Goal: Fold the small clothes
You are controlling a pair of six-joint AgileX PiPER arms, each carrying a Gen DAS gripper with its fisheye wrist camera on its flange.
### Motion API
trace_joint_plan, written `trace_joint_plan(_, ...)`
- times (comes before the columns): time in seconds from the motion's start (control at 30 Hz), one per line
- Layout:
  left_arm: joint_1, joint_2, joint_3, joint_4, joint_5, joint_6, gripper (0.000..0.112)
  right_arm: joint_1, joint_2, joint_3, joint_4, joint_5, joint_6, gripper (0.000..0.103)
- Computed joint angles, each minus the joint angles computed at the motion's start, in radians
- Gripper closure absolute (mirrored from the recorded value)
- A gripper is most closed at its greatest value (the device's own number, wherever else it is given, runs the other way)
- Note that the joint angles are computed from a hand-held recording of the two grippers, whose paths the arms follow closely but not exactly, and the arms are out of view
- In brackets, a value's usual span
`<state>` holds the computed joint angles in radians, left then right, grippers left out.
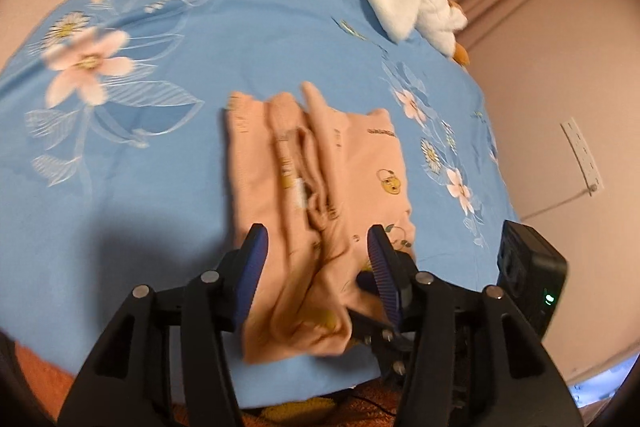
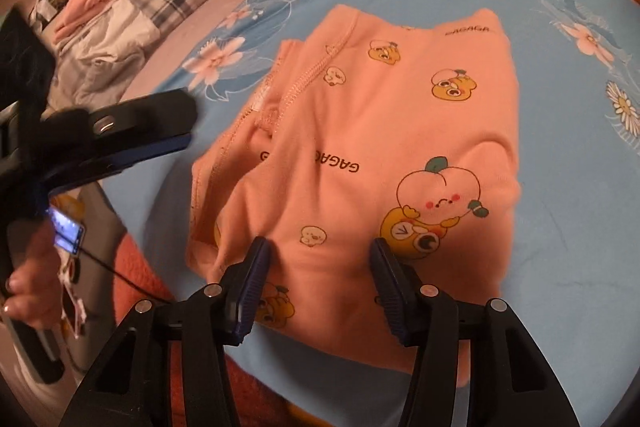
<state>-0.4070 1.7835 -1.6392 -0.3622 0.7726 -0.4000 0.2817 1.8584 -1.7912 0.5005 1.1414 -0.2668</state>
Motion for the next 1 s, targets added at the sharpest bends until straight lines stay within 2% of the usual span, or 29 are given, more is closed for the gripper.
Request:
trace_joint_plan(0.1, 0.003, 0.105, -0.13, -0.021, 0.073, 0.036, 0.06, -0.043, 0.009, -0.037, 0.049, 0.047, 0.029, 0.048)
trace_joint_plan(0.2, -0.006, 0.203, -0.251, 0.029, 0.151, 0.003, 0.063, -0.06, -0.032, -0.012, 0.001, 0.013, 0.067, 0.048)
trace_joint_plan(0.23, -0.008, 0.215, -0.26, 0.035, 0.151, -0.009, 0.064, -0.059, -0.043, 0.003, -0.017, -0.003, 0.073, 0.048)
trace_joint_plan(0.3, -0.014, 0.22, -0.26, 0.056, 0.14, -0.032, 0.095, -0.063, -0.063, 0.02, -0.04, -0.018, 0.085, 0.048)
trace_joint_plan(0.53, -0.055, 0.105, -0.189, 0.182, 0.09, -0.11, 0.1, -0.066, -0.087, 0.022, -0.135, -0.052, 0.129, 0.048)
trace_joint_plan(0.67, -0.061, 0.072, -0.13, 0.244, 0.075, -0.131, 0.097, -0.087, -0.056, -0.008, -0.109, -0.041, 0.123, 0.048)
trace_joint_plan(0.77, -0.055, 0.105, -0.124, 0.274, 0.099, -0.165, 0.086, -0.104, -0.029, -0.017, -0.077, -0.031, 0.121, 0.038)
trace_joint_plan(0.8, -0.049, 0.101, -0.098, 0.271, 0.079, -0.174, 0.076, -0.112, -0.022, -0.019, -0.059, -0.023, 0.118, 0.038)
trace_joint_plan(0.83, -0.046, 0.096, -0.088, 0.282, 0.072, -0.189, 0.056, -0.122, -0.016, -0.019, -0.04, -0.013, 0.112, 0.038)
trace_joint_plan(0.9, -0.055, 0.09, -0.077, 0.371, 0.074, -0.274, 0.032, -0.13, 0.007, -0.034, -0.013, -0.004, 0.112, 0.037)
trace_joint_plan(0.97, -0.042, 0.087, -0.052, 0.351, 0.043, -0.245, 0.031, -0.134, 0.023, -0.044, 0.011, 0.002, 0.111, 0.032)
trace_joint_plan(1.0, -0.024, 0.096, -0.045, 0.281, 0.033, -0.2, 0.031, -0.137, 0.036, -0.052, 0.028, 0.009, 0.109, 0.031)
